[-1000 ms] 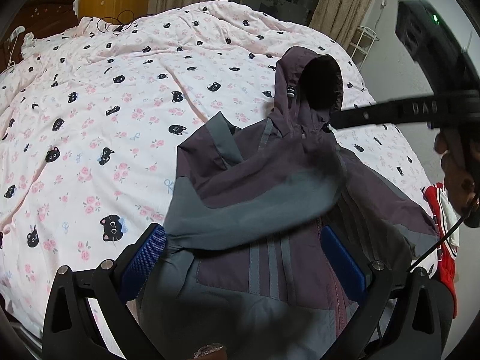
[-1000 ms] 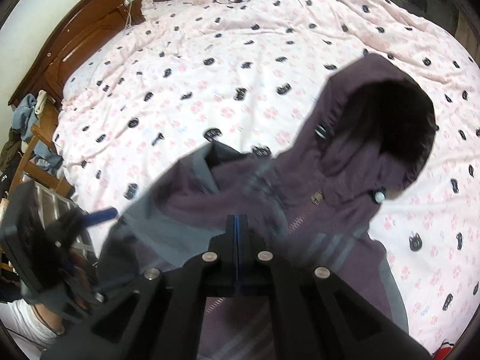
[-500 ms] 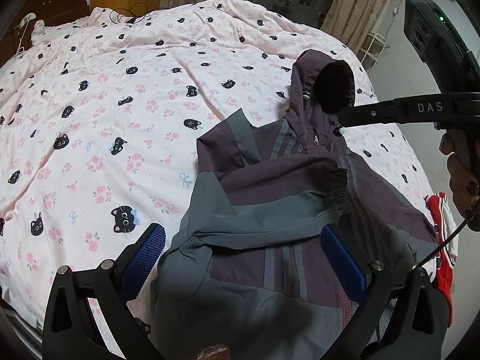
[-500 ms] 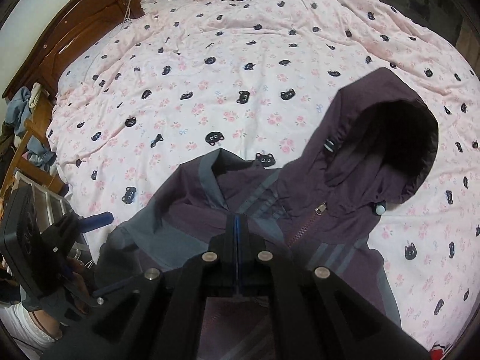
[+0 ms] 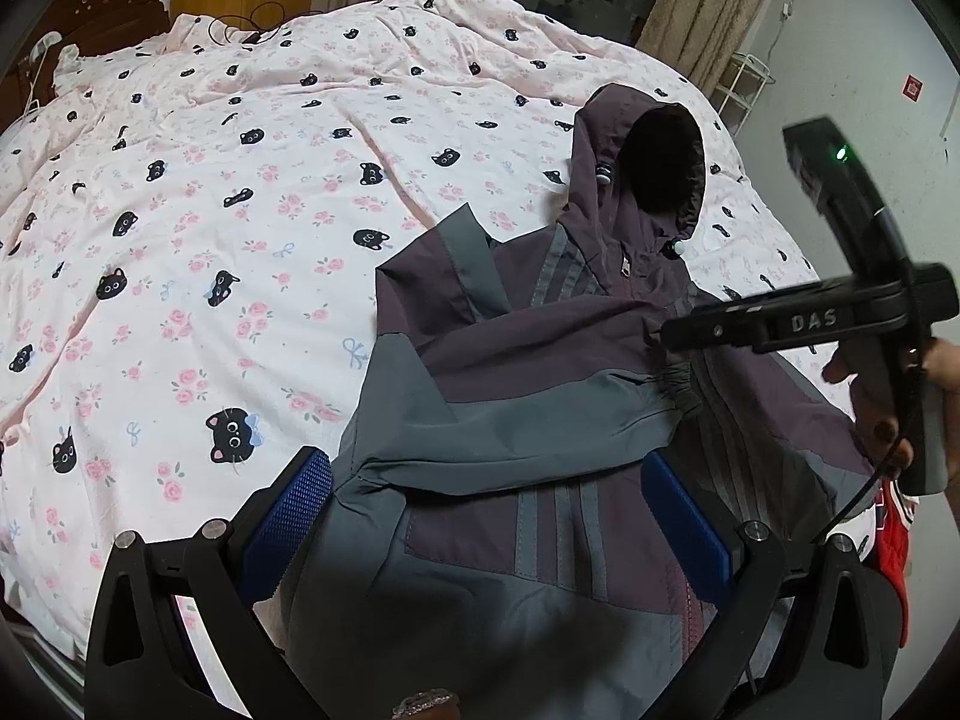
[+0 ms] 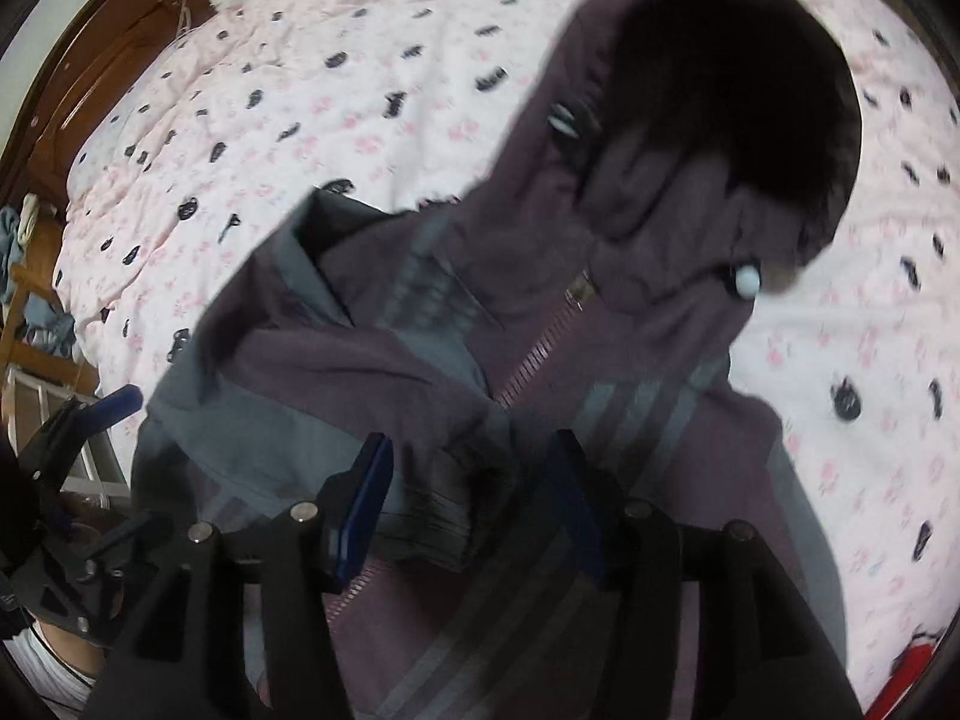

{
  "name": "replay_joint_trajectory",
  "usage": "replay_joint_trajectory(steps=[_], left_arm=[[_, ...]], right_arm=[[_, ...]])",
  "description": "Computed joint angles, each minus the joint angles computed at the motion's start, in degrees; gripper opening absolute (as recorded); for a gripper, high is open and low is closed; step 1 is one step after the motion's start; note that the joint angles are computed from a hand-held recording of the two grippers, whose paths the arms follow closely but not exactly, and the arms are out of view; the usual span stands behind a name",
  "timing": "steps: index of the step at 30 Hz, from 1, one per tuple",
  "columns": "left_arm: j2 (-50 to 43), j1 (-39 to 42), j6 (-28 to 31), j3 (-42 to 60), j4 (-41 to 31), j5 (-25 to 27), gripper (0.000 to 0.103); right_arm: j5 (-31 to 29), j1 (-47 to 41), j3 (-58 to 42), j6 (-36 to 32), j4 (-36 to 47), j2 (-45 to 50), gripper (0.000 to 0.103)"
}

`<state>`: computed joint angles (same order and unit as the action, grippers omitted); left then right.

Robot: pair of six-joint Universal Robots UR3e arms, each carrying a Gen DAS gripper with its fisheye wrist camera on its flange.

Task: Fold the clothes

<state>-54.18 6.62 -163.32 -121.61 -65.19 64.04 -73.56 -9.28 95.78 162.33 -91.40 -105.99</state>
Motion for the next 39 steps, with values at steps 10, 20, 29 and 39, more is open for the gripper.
replay_joint_trajectory(steps=[10, 20, 29, 39], left_arm=[[-0.9, -0.6, -0.7, 0.2, 0.4, 0.4, 0.102], [-0.4, 0.1, -0.8, 0.5, -0.1, -0.1, 0.102], [6.4, 11.0, 5.9, 2.9, -11.6, -6.9, 0.102], [14.5, 32.9, 19.9, 7.5, -31.4, -13.1, 0.102]], right_arm=[[3.9, -1.0, 7.0, -1.4, -2.2, 0.0, 0.041], [6.0, 2.6, -0.5, 0.7, -0.4, 1.7, 0.018], [13.2, 5.3, -19.3, 4.0, 4.1, 10.3, 0.017], [13.1, 19.9, -54.3, 16.5, 6.4, 36.0, 0.017]])
